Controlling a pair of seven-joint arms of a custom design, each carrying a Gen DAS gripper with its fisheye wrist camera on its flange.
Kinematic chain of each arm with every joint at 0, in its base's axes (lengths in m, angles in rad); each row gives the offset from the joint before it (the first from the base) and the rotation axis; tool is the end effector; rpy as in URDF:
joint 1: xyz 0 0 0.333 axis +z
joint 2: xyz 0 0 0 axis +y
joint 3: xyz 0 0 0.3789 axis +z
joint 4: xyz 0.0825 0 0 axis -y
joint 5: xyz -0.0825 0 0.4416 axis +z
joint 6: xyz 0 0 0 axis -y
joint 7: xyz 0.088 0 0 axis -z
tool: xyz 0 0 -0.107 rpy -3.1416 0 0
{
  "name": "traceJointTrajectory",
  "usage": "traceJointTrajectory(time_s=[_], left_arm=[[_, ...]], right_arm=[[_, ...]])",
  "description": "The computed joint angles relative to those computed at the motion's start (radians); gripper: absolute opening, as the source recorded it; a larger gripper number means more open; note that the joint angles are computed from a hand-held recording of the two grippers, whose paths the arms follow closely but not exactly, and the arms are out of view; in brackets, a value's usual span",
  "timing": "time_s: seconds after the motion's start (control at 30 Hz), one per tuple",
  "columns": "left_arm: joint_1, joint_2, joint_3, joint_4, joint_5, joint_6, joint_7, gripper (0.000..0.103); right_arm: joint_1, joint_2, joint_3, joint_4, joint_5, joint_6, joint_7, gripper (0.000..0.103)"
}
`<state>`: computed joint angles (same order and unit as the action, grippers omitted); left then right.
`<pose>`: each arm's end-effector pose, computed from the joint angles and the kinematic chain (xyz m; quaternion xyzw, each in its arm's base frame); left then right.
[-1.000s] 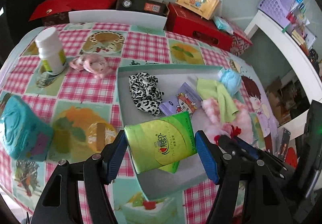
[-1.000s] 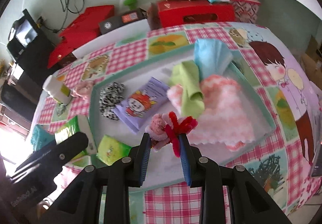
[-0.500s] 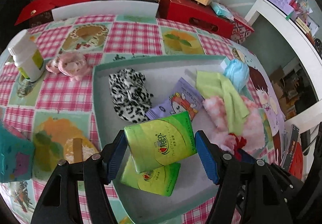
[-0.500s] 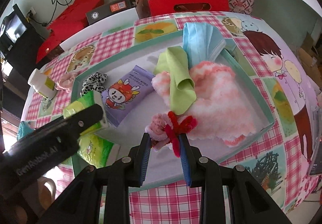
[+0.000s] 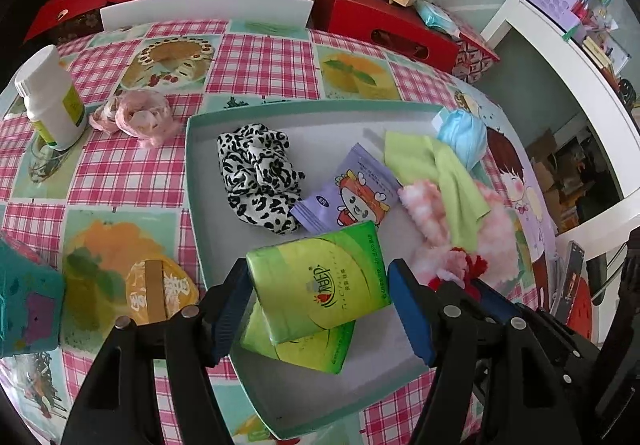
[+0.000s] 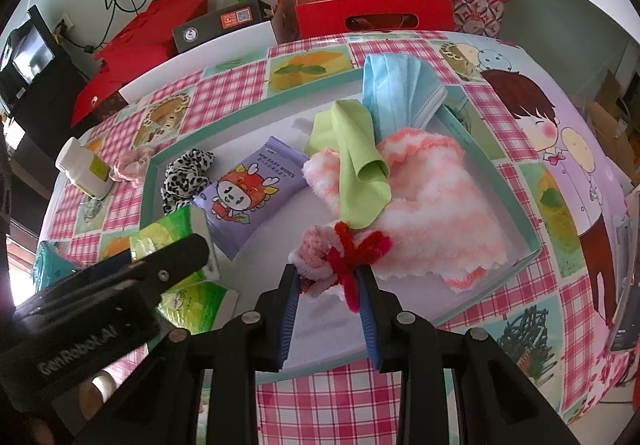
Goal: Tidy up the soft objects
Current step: 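Open the left tool to drop the tissue pack in the tray while the right tool releases the scrunchie, then move both open tools back from the tray toward the orange round cookie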
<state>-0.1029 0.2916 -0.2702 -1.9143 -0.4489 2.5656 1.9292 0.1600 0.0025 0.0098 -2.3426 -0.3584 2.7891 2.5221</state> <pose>0.6692 -0.2398 0.4126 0.5455 -0.7977 0.2567 0.0127 0.5692 0.1138 0.4010 -0.5072 0.8285 -0.1427 0.1896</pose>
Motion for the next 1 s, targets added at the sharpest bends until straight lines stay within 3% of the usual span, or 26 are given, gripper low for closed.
traceJointTrajectory(time_s=[0.17, 0.33, 0.6, 0.67, 0.7, 0.73, 0.83, 1.0], left_arm=[[0.008, 0.002, -0.003, 0.003, -0.017, -0.003, 0.006, 0.07], [0.012, -0.003, -0.002, -0.004, -0.035, 0.005, 0.01, 0.071], [0.023, -0.016, 0.005, -0.015, -0.05, 0.011, -0.004, 0.071], [0.027, -0.019, 0.006, -0.017, -0.058, 0.012, -0.002, 0.072], [0.029, -0.021, 0.007, -0.018, -0.062, 0.011, -0.003, 0.075], [0.032, -0.023, 0.007, -0.018, -0.071, 0.011, -0.002, 0.084], [0.032, -0.032, 0.013, -0.025, -0.076, 0.031, -0.015, 0.086], [0.008, -0.043, 0.056, -0.038, 0.043, 0.079, -0.127, 0.086]], right_arm=[[0.001, 0.002, 0.0, 0.003, 0.003, -0.005, -0.008, 0.032], [0.004, 0.007, 0.001, 0.012, -0.001, -0.022, -0.015, 0.043], [0.006, 0.007, 0.0, 0.016, -0.013, -0.03, -0.02, 0.045], [0.007, 0.006, 0.0, 0.016, -0.015, -0.031, -0.019, 0.055], [0.007, 0.006, 0.0, 0.017, -0.02, -0.034, -0.017, 0.069], [0.007, 0.006, 0.0, 0.019, -0.027, -0.038, -0.012, 0.075], [0.009, 0.005, 0.002, 0.025, -0.058, -0.046, -0.002, 0.075], [0.013, 0.01, 0.003, 0.034, -0.066, -0.062, -0.012, 0.082]])
